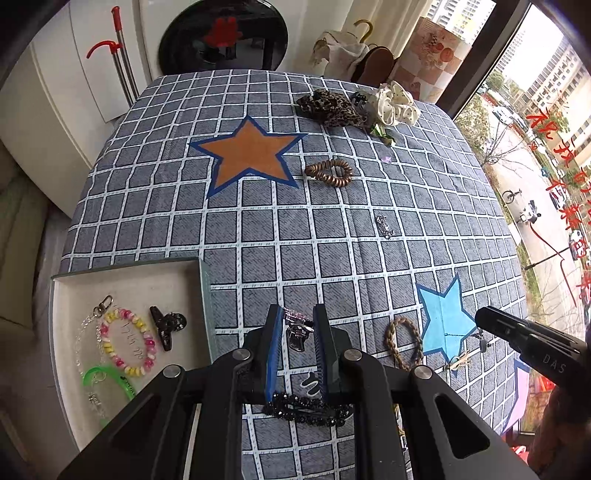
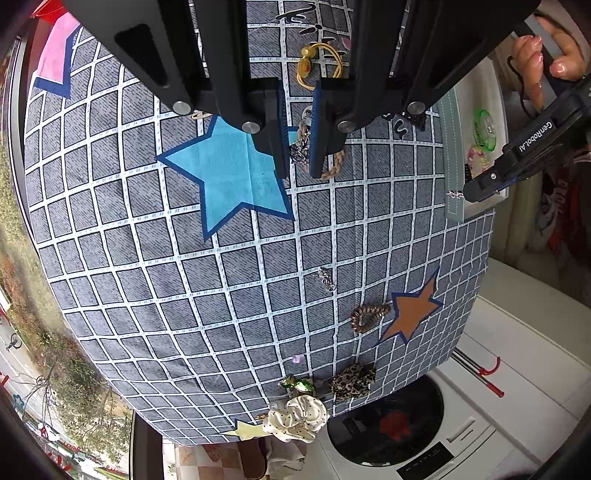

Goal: Organize jewelry
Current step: 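Carry the star hair clip and silver charm over the white tray with both tools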

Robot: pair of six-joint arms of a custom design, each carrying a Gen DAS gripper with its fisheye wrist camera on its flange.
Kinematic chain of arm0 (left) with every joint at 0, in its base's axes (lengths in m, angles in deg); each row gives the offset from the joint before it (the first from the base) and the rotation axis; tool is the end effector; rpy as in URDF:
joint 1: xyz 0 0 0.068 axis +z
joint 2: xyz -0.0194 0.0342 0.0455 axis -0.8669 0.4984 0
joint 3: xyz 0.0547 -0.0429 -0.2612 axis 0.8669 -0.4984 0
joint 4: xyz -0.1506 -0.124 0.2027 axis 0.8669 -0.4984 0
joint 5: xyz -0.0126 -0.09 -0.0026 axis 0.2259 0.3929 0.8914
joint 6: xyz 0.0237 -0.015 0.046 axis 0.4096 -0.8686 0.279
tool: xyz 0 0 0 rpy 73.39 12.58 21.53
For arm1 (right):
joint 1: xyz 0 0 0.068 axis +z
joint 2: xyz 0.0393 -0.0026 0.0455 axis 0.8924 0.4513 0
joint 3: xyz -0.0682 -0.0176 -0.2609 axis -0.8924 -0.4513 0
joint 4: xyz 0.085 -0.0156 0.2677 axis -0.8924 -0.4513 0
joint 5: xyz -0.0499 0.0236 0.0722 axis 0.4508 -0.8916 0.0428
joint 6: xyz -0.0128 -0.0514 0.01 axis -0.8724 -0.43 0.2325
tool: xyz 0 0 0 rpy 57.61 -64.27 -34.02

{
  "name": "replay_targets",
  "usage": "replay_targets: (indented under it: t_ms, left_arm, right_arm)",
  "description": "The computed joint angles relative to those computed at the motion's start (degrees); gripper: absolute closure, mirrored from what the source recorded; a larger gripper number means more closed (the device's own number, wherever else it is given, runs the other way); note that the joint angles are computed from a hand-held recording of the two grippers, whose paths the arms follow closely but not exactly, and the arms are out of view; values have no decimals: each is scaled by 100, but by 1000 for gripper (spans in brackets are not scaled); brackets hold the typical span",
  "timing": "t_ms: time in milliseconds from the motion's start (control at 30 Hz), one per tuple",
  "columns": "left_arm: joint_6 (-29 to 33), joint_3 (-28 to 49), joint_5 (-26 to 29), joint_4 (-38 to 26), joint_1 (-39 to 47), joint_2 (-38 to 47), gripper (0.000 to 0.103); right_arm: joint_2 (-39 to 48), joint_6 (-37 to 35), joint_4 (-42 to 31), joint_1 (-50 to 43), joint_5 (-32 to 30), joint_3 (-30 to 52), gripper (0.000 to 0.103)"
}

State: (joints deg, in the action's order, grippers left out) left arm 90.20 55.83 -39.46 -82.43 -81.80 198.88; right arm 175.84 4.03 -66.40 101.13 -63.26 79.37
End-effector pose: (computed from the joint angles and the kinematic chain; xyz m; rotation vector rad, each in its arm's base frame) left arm 0.3823 -0.1605 0.2016 0.7963 2.7264 -0.3589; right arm 0.2515 0.1859 0.1903 0.7969 2.6306 0.1925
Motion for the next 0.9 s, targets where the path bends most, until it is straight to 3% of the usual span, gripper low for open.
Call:
replay_targets:
  t_ms: [300,633,900]
  left_arm:
    - [444,-479,8,-110,1011,-588,79]
    - [812,-1015,-120,-178,2316,-1011,79]
    - [889,-1447,-276,19,2935,-977,79]
  right_arm:
    - [1012,-553,-257,294,-42,1604,91]
    - [2956,-1338,-392,677,-608,4018,92]
    - [4534,-1806,-920,901,-1079,6123,92]
